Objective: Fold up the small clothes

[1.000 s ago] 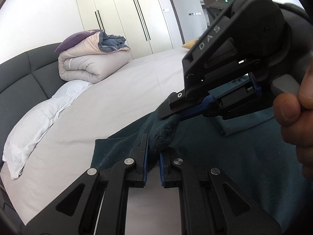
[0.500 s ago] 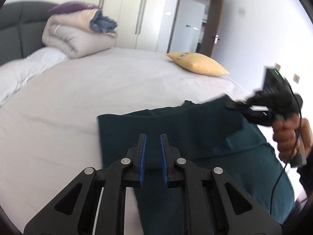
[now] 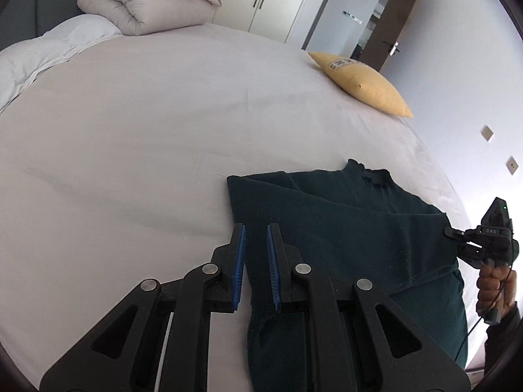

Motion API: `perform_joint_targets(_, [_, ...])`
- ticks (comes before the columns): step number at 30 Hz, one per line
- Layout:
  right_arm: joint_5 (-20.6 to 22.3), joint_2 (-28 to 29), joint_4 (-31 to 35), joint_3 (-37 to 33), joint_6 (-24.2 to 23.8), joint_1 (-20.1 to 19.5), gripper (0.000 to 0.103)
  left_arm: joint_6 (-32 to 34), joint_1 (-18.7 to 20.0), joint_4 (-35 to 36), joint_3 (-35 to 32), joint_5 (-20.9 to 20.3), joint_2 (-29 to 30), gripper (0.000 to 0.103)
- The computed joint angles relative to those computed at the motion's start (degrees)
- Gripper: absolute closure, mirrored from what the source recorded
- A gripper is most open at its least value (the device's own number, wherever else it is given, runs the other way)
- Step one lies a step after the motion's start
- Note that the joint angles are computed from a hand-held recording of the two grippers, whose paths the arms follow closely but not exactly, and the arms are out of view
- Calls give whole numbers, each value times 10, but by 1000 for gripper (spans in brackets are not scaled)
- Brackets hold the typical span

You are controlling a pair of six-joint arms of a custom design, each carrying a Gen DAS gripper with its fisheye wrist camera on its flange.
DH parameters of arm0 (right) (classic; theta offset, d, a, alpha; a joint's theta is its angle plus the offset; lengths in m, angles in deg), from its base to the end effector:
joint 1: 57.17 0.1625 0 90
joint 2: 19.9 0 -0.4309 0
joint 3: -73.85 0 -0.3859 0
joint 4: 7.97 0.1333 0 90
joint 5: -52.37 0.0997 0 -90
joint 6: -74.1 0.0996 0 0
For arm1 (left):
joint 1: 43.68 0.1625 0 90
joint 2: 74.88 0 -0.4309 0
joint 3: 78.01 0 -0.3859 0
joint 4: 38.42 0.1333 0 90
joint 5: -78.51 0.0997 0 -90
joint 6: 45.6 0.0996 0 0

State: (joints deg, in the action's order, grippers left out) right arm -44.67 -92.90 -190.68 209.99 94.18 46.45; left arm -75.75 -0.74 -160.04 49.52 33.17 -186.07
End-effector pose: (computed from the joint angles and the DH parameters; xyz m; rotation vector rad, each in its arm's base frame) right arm 0.2203 -0.3951 0.1935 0.2176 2.9919 -0.8111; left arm -0.1026 -0.3732 0.4136 0.2349 2.5319 -0.9168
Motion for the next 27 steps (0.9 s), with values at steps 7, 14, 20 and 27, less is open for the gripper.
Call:
perform_joint_targets(7, [-21, -6, -1, 8, 8, -6, 94, 30, 26, -31, 2, -26, 62, 90])
perform_joint_targets(14, [-44, -19, 2, 17, 14, -12, 94, 36, 56, -62, 17, -29, 91, 90])
perform_joint_targets(20, [-55, -6, -2, 16, 12, -12, 94, 45, 42, -82, 15, -9, 92, 90])
perform_joint_targets(27, [-60, -1, 6, 11, 0, -11, 93, 74, 34, -101, -8, 2, 143, 90])
